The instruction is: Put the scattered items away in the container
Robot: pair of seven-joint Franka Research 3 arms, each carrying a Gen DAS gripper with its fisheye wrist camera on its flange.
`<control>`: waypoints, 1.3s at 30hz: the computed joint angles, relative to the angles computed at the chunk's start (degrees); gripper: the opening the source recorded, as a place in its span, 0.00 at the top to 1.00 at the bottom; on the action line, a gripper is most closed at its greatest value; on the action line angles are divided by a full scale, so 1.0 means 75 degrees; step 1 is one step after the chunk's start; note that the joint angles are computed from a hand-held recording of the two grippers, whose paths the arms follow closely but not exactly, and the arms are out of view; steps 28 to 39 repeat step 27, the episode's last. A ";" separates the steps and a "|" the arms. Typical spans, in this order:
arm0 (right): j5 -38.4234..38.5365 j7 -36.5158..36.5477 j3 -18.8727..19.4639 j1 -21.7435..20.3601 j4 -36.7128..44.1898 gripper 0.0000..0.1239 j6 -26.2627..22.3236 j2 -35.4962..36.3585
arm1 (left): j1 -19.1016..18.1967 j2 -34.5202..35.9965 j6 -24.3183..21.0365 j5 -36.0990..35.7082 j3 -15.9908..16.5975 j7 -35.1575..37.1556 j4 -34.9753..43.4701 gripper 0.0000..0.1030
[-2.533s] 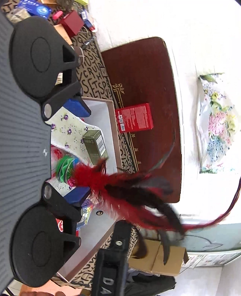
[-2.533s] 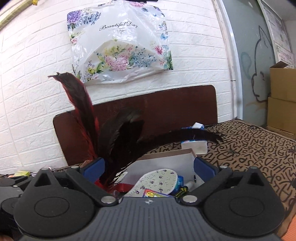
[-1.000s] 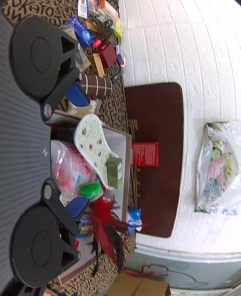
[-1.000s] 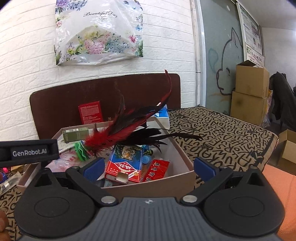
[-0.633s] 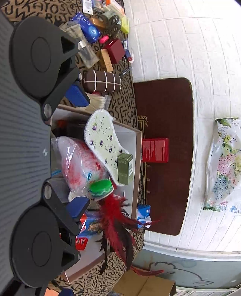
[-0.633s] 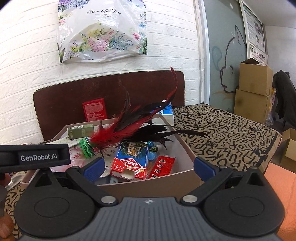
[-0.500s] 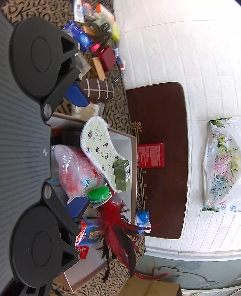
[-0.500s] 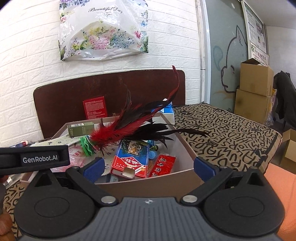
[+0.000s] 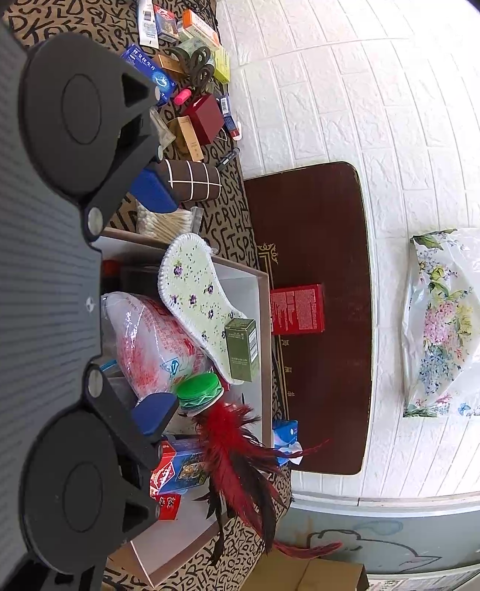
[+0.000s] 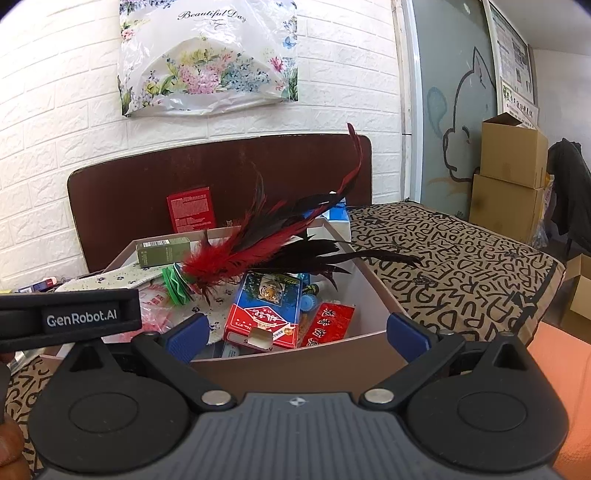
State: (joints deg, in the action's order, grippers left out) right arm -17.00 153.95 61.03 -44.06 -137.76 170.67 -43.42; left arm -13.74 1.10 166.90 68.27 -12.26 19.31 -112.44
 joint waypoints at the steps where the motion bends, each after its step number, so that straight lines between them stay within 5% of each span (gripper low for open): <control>1: -0.0004 0.0000 -0.0002 0.0004 -0.0001 0.17 -0.0005 -0.0004 | -0.0005 -0.0008 -0.0009 0.0098 0.0001 -0.0069 0.0000 0.00; 12: -0.0060 -0.0028 -0.0014 0.0031 0.0016 0.17 -0.0039 0.0046 | 0.0005 0.0000 0.0051 -0.0156 0.0012 0.0158 -0.0049 0.00; 18: -0.0124 -0.0029 0.0016 0.0018 0.0063 0.17 -0.0078 0.0135 | 0.0050 -0.0059 0.0253 0.1307 0.0034 -0.1212 -0.0007 0.02; 39: -0.0236 -0.0020 -0.0004 0.0074 0.0116 0.17 -0.0159 0.0201 | 0.0072 -0.0051 0.0310 0.0569 0.0001 -0.0572 -0.0033 0.00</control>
